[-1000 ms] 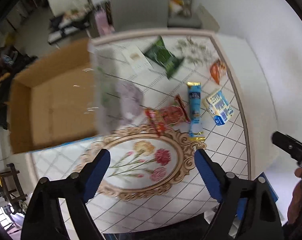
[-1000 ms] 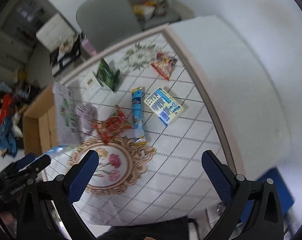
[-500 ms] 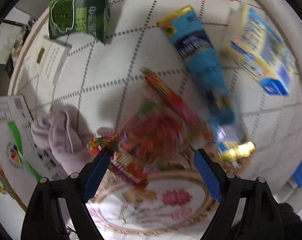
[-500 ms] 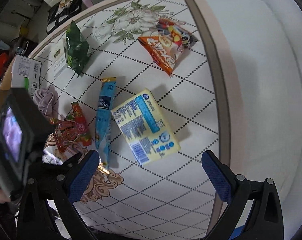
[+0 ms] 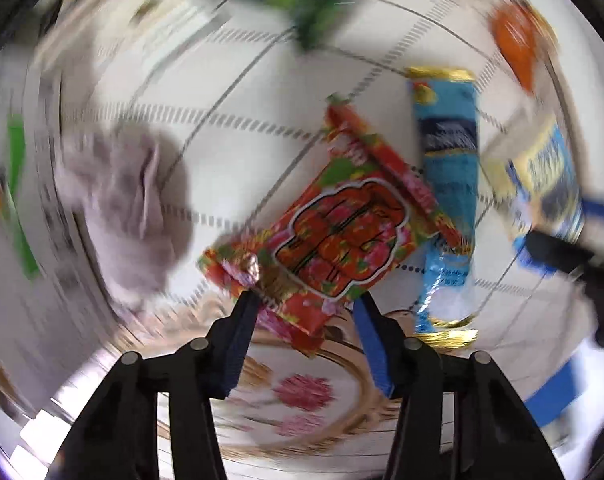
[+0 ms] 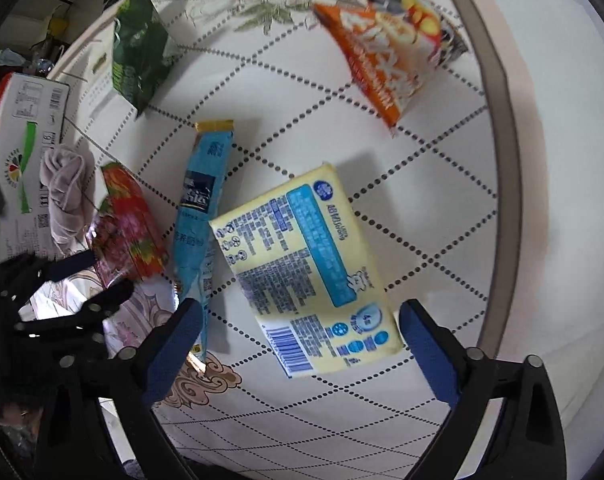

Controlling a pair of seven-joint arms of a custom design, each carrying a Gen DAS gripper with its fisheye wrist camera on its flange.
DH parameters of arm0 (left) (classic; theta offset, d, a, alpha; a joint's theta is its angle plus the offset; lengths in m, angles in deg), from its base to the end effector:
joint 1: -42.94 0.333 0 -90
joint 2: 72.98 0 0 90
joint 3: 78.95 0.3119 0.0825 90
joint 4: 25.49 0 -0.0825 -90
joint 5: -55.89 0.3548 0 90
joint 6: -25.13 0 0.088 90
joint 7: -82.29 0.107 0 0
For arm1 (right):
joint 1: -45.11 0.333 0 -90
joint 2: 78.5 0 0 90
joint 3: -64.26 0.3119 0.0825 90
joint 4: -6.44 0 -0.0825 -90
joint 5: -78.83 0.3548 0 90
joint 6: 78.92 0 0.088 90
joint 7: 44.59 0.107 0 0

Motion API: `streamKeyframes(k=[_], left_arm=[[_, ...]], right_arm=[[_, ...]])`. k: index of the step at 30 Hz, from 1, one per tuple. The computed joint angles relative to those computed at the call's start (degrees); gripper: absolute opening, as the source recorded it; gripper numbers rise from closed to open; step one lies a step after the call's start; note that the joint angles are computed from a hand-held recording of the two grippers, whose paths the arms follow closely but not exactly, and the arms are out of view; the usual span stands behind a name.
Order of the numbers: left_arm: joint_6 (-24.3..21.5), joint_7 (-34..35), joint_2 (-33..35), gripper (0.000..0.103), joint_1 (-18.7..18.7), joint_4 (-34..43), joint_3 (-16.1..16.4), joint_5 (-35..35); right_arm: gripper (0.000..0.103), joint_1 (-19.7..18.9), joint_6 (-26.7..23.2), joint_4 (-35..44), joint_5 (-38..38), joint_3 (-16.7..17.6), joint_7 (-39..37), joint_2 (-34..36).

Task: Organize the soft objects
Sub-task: 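Grasp the red-green candy bag with left tool while right grasps yellow milk box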

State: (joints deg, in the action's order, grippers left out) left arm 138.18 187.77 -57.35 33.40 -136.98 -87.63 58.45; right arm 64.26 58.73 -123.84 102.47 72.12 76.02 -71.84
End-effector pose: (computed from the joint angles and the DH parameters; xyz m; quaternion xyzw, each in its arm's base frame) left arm 0.5296 -0.1678 0.3392 0.4587 -0.8804 -0.0866 0.0841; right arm 0.4536 0.2340 0.3254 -0.5592 0.8159 0.1394 0.0462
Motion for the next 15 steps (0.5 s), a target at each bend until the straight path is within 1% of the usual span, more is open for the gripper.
streamKeyframes(k=[2, 3, 5, 6, 7, 8, 9, 10, 11, 13, 15], left_arm=[[-5.19, -0.27, 1.32, 0.048, 2.35, 3.03, 0.64, -5.90], [-6.87, -0.04, 1.30, 0.048, 3.23, 3.76, 0.86, -7.48], [-8.87, 2.13, 0.14, 0.048, 4.90, 4.13, 0.98, -10.26], [-8.86, 3.35, -0.87, 0.048, 5.19, 3.73, 0.98, -10.20], [-8.26, 4.81, -2.15, 0.049, 5.17, 3.26, 0.90, -9.29], [-6.28, 6.60, -3.69, 0.055, 4.70, 2.07, 0.64, -7.27], [-2.15, 7.48, -5.69, 0.059, 3.68, -0.16, 0.39, -3.48], [-0.26, 7.96, -6.18, 0.060, 3.11, -0.69, 0.16, -1.62], [2.72, 9.03, -6.39, 0.061, 1.97, -1.67, -0.44, 1.66], [5.27, 10.80, -6.79, 0.061, 0.63, -2.81, -0.95, 5.90], [5.99, 13.59, -6.35, 0.062, -0.45, -3.37, -1.45, 8.59]], right_arm=[[0.097, 0.03, -0.12, 0.18, 0.42, 0.14, -0.06, 0.39], [0.097, 0.00, -0.01, 0.26, 0.87, 0.23, -0.36, 0.53], [0.097, -0.10, 0.17, 0.27, 1.93, 0.39, -1.15, 0.59], [0.097, -0.09, 0.47, 0.24, 2.48, 0.49, -1.52, 0.77], [0.097, -0.14, 0.62, 0.23, 3.12, 0.57, -1.93, 0.83], [0.097, -0.08, 0.93, 0.21, 3.55, 0.67, -2.10, 0.88], [0.097, 0.18, 1.58, 0.23, 3.94, 0.93, -2.20, 1.15], [0.097, 0.24, 1.57, 0.37, 4.04, 1.00, -2.36, 1.27], [0.097, 0.30, 1.36, 0.53, 3.95, 1.02, -2.36, 1.35], [0.097, 0.49, 1.09, 1.15, 3.41, 1.07, -2.11, 1.84], [0.097, 0.50, 1.07, 1.38, 3.32, 1.13, -2.09, 2.03]])
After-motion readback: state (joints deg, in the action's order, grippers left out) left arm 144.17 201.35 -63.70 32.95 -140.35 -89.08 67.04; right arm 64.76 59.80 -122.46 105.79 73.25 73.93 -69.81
